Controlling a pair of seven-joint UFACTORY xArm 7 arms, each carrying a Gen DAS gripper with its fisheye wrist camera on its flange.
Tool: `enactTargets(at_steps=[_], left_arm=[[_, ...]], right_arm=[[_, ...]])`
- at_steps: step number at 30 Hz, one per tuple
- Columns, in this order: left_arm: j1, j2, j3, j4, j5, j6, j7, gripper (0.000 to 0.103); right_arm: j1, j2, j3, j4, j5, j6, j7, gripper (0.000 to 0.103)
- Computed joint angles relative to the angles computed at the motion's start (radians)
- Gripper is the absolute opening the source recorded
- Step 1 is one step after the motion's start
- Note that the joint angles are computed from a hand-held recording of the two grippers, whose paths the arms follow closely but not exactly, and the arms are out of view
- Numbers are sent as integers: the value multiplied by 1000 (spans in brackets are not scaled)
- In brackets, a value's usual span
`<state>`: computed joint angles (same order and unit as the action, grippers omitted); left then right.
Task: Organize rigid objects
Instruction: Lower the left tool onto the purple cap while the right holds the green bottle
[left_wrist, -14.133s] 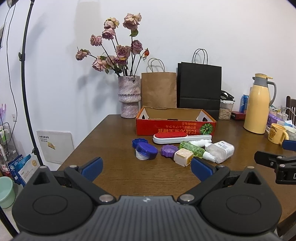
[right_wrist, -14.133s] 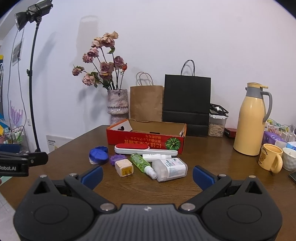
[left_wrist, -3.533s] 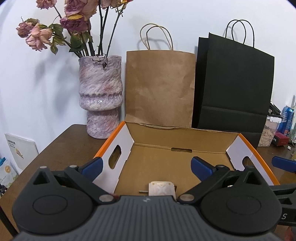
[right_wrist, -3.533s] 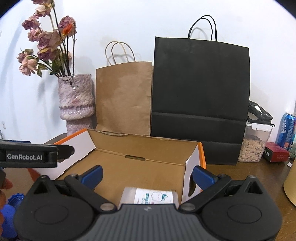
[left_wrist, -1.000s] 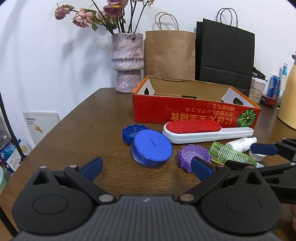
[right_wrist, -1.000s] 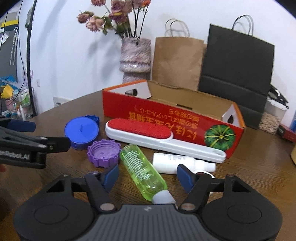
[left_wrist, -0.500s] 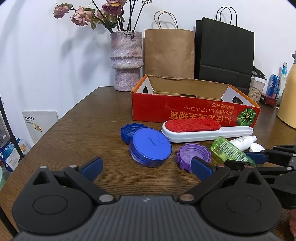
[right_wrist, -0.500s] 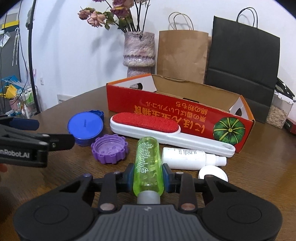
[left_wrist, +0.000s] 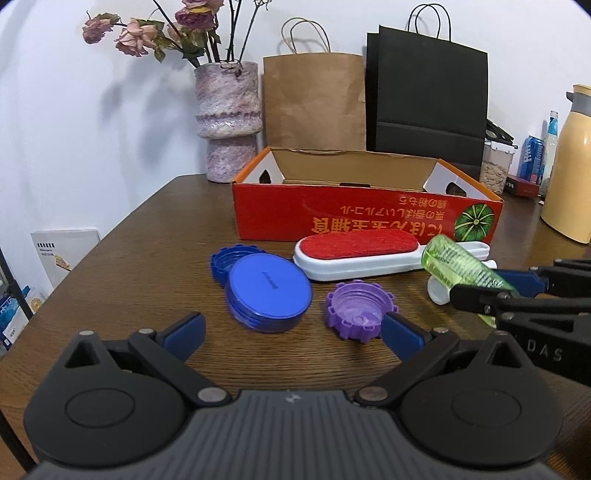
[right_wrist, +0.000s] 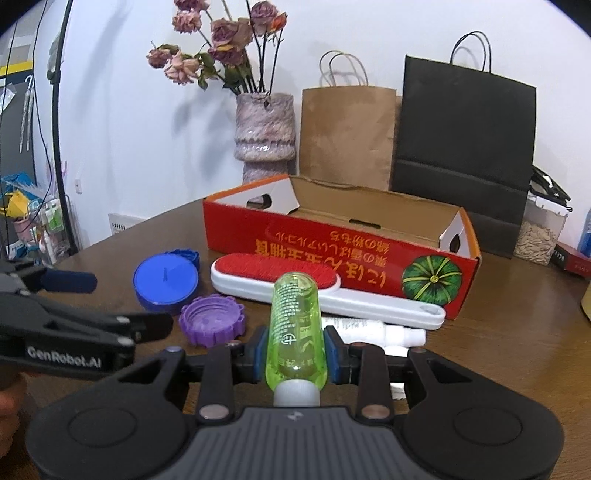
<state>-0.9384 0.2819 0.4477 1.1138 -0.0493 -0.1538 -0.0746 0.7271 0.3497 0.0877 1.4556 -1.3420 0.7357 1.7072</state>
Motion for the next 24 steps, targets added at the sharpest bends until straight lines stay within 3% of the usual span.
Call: enactTargets(at_steps=[12, 24], left_arm=[[-11, 33, -14, 39, 33, 20, -34, 103], [-34, 85, -5, 107, 119, 53, -135, 103]], right_arm=[[-26, -60, 15, -73, -47, 15, 50, 31], [-82, -136, 54, -168, -99, 24, 101, 31]])
